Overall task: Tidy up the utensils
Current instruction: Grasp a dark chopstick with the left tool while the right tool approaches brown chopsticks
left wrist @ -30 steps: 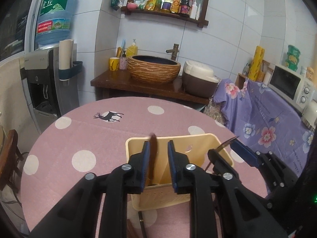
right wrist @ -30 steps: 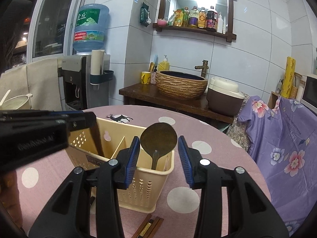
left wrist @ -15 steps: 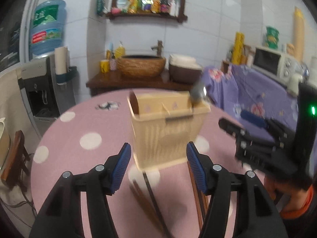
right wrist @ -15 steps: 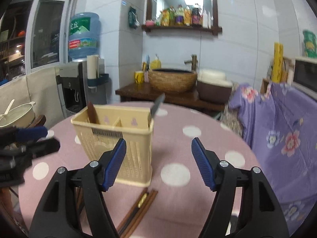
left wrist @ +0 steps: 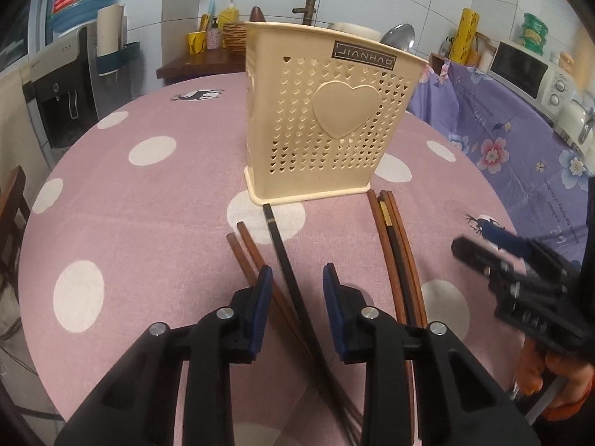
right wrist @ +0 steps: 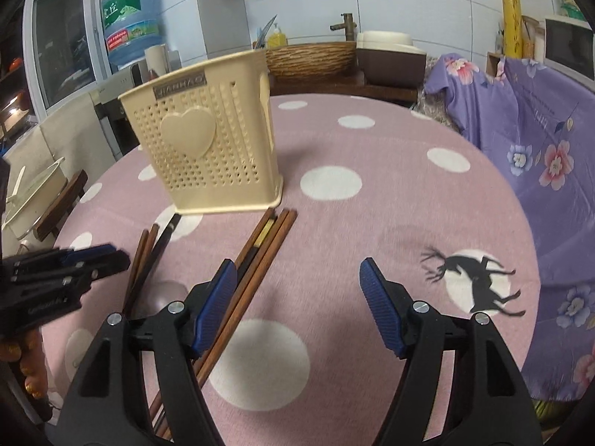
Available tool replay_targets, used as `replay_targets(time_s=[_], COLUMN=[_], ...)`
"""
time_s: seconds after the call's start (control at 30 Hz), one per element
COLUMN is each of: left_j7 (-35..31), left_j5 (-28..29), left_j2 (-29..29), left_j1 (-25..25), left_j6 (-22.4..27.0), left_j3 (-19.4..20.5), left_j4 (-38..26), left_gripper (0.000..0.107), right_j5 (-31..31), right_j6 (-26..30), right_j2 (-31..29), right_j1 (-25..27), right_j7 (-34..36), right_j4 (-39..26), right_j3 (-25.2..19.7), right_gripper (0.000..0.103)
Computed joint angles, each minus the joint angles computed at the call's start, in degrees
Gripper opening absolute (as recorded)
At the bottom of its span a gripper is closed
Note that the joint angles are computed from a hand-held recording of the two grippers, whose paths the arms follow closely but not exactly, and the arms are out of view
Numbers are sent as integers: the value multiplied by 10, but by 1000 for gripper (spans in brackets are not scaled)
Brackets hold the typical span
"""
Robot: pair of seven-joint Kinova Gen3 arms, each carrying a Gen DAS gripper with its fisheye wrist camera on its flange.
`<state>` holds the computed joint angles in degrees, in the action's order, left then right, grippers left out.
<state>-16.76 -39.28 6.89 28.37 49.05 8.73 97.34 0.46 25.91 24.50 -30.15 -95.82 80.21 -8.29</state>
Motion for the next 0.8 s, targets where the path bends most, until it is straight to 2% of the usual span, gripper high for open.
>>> replay_targets(time_s=[0.17,0.5,0.63,0.7,0.8], left_j7=[-58,-138,-147,-142,-134], left_j5=[19,93,87,82,83], left_j2=[50,89,103,108,107], left_j1=[-3,-25,-13,-5,-3], left_j6=[41,50,69,78,74], left_j3=[-10,-43,-53,-57,-61], left_j4=[-62,-105,-124,-131,-129], left_gripper=[25,21,17,11,9], right_j5=[-6,-19,-28,-30,-48], right_j6=[-9,-2,1,2,9], right_j2=[-6,-11,-12,-12,-7], right_j1=[2,10,13,12,26], right_j7=[3,18,29,34,57], right_j4=[17,18,17,17,11], right_j3=[-6,-17,-23,-24,-41], right_gripper=[69,69,69,69,69])
